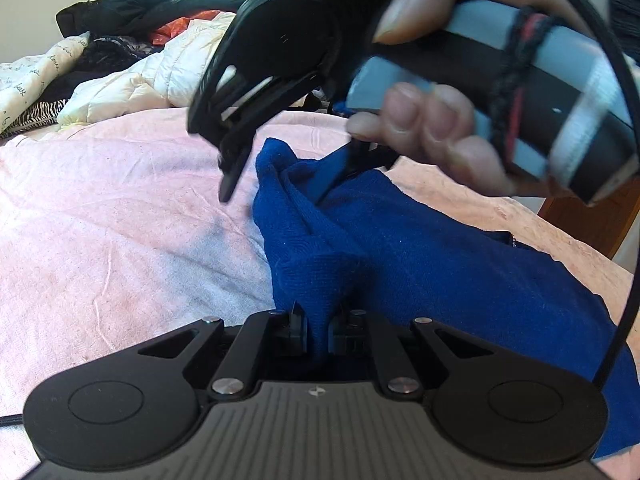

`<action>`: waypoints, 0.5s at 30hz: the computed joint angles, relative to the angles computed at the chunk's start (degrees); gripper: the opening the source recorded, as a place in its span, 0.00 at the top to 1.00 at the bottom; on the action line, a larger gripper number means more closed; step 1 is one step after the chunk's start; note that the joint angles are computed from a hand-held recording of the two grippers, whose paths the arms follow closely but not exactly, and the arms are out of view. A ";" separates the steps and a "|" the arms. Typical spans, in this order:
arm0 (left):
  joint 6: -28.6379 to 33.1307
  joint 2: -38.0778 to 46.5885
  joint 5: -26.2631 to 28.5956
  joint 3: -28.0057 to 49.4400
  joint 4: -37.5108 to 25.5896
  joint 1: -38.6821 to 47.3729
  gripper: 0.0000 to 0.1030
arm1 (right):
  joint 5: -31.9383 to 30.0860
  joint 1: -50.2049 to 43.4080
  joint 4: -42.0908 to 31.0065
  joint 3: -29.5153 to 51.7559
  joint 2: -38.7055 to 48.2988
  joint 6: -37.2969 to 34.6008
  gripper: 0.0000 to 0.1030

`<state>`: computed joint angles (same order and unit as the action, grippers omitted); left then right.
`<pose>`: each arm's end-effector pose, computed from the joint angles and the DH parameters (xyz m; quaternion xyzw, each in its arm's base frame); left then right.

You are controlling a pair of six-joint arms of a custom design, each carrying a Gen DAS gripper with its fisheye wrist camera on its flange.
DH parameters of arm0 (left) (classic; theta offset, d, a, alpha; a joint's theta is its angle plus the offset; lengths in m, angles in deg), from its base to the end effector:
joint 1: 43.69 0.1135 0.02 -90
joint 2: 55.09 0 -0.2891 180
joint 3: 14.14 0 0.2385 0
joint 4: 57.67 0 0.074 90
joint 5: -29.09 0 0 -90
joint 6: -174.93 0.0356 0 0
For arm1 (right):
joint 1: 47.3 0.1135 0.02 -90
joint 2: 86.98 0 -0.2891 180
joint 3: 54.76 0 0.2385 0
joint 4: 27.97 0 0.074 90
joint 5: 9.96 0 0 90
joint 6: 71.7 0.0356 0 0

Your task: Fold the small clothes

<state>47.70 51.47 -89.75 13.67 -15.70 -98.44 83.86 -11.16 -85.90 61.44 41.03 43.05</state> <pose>0.1486 -0.1805 0.0937 0.0216 0.8728 -0.1573 0.4615 0.3805 0.2749 0.1897 -0.0918 0.9796 0.0608 0.1682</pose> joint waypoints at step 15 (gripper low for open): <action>2.42 -0.55 -0.63 0.02 -0.59 -0.39 0.92 | 1.74 -1.56 4.27 -4.77 -1.56 -3.50 0.89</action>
<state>50.12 50.93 -90.38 13.69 -16.29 -98.83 85.61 -12.72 -81.63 56.67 39.47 39.55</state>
